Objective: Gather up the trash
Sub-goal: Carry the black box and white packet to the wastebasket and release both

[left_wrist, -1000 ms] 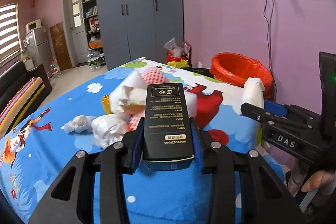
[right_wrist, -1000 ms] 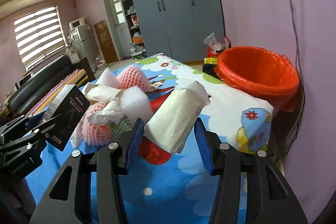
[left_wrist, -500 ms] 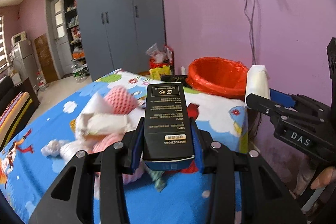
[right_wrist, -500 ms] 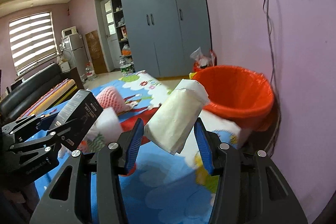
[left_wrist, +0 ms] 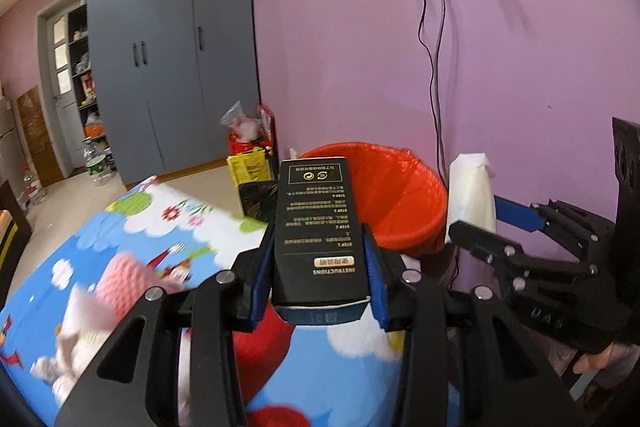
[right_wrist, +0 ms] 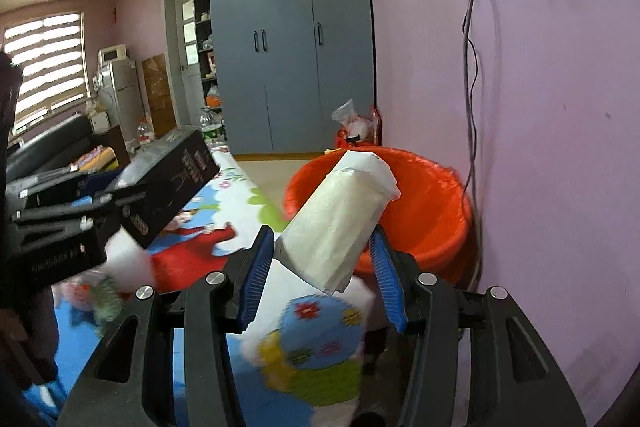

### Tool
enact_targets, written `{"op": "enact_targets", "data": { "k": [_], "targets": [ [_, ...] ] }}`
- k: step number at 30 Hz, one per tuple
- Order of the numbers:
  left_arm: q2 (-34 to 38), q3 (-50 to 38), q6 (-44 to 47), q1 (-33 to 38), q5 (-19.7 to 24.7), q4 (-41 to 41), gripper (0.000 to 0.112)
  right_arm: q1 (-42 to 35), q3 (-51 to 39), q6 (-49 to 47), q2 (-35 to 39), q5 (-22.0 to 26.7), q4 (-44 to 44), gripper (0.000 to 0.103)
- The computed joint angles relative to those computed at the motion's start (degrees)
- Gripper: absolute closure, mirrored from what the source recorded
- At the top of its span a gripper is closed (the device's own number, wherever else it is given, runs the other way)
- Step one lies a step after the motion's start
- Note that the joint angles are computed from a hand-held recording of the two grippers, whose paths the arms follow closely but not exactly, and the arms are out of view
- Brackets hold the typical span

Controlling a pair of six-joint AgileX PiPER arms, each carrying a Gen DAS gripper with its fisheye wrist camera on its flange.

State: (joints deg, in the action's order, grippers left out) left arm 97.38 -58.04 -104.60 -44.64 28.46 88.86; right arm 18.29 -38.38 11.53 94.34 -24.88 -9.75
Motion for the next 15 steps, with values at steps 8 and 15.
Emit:
{"op": "enact_targets", "data": {
  "k": [8,15],
  "targets": [
    [12.02,-17.47,19.67,6.37,-8.07,-15.97,0.073,-4.66,-8.78,2.84,8.87,1.93,-5.96,0.055],
    [22.81,-34.08,43.11,10.09,-9.91,-37.02,0.073,-6.73,-19.02,6.12,17.09,5.36,-9.56,0.055]
  ]
}}
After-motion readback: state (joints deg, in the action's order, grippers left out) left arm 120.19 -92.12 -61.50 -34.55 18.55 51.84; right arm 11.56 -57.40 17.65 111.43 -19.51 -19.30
